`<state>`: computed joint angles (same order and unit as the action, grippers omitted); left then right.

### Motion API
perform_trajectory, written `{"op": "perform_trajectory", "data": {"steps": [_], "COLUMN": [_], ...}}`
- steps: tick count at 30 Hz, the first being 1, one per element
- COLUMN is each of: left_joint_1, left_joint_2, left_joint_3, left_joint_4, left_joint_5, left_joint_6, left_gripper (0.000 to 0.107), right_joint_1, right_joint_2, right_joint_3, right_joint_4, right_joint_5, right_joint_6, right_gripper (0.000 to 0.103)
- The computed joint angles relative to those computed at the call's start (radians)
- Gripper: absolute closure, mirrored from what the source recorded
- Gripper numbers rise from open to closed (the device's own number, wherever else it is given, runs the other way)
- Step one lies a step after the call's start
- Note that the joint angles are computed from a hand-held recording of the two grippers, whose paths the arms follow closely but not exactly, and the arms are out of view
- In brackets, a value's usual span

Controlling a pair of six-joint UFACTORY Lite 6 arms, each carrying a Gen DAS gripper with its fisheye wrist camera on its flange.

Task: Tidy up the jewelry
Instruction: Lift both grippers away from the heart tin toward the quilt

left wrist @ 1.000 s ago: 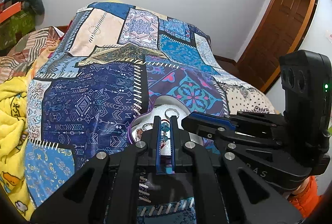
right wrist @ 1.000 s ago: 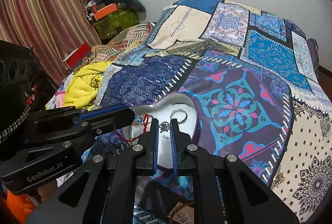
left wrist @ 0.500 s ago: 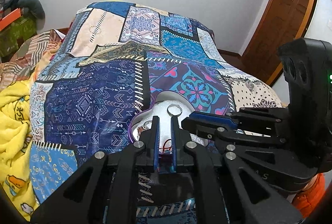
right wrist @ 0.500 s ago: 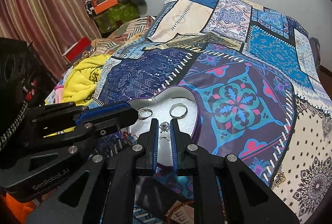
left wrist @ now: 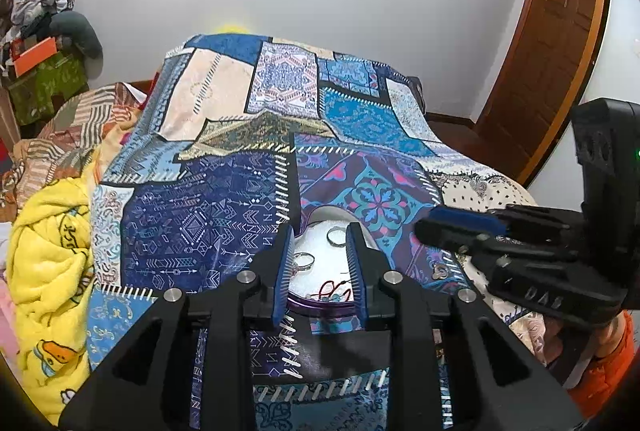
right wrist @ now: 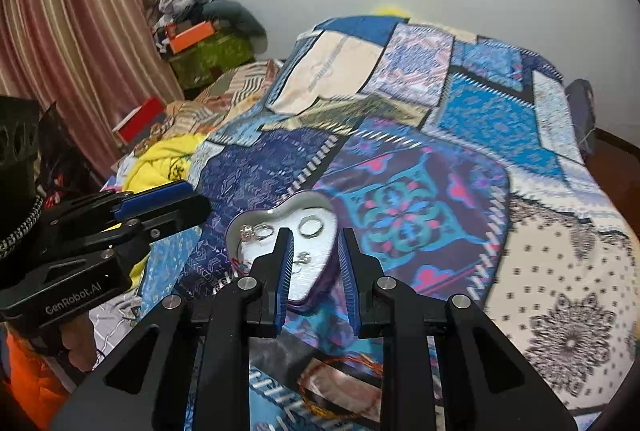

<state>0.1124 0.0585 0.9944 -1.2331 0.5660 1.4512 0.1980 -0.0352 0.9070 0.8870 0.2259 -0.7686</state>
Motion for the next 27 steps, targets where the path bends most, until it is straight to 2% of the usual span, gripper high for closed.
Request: {"op": "perform_trajectory", "data": {"steps": [6, 10, 19, 23, 27], "left_joint_1": [-0.039, -0.088, -0.250, -0.316, -0.355], "left_joint_2": [-0.083, -0.127, -0.155, -0.103, -0.003], "left_joint_3": [-0.041, -0.071, -0.144, -0.157, -0.141], "left_joint_4": [0.052, 0.094, 0.190, 0.223, 0.212], "left_joint_5": [-0.011, -0.031, -0.119, -0.166, -0.169], "left_joint_6": [-0.062, -0.121, -0.245, -0.284, -0.261], "left_gripper": [0.079, 0.072, 0.067, 0.067, 0.067], "right_joint_1": [-0.060, -0.116, -0.303, -0.364, -0.405], "right_joint_2": [-0.124, -0.204, -0.329, -0.330, -0.303], "right_joint_3": [-0.066, -0.119, -0.212, -0.243, -0.267], "right_joint_4": [-0.129, -0.165, -0.090, -0.044, 0.009], "right_joint_5": [0.015, 0.036, 0.143, 0.167, 0.184], "right_joint_6": [0.120, 0.144, 0.006, -0.072, -0.151], "right_gripper": [0.082, 0.082, 0.082, 0.082, 0.082]}}
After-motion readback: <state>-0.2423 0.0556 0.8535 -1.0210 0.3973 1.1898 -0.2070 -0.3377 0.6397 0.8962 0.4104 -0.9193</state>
